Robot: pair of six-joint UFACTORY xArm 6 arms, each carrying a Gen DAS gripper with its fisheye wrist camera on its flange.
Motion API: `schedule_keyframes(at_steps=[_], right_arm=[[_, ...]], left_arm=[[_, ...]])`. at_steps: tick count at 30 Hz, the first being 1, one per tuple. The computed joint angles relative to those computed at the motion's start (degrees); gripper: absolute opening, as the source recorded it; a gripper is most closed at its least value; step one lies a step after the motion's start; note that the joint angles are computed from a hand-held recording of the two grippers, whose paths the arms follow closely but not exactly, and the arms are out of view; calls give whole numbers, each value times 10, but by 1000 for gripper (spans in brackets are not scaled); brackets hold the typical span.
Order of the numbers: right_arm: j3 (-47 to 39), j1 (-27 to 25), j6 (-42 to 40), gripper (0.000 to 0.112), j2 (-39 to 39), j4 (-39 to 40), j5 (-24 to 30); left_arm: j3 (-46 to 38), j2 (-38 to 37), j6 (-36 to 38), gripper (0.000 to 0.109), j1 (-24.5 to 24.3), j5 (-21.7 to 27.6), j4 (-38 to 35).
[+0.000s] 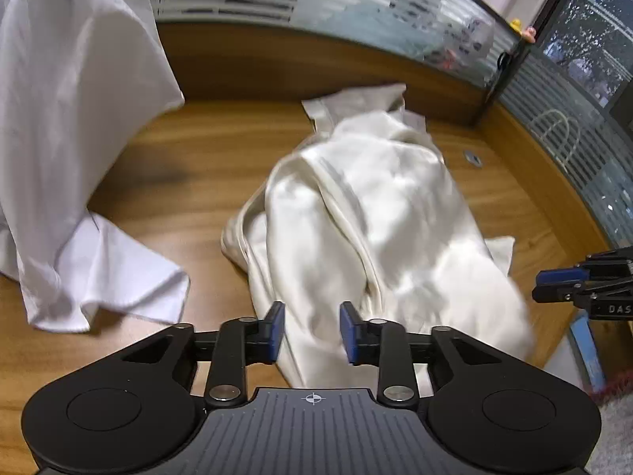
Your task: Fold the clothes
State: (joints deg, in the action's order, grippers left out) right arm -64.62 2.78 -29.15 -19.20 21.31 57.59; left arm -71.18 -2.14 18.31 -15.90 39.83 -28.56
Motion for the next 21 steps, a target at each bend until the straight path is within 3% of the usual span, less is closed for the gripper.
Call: schedule_keyframes(at_steps=[2,13,21], right_arm=[[-18,6,-3,34,15,7,-7],[-111,103,41,39,171,-19,-96],[-180,138,51,41,267,-31,-92]], left_arm=[[-10,10,11,43,-3,-6,0],[-39,47,50,47,-14,-13,8],[-33,44,65,51,-19,-14,26]])
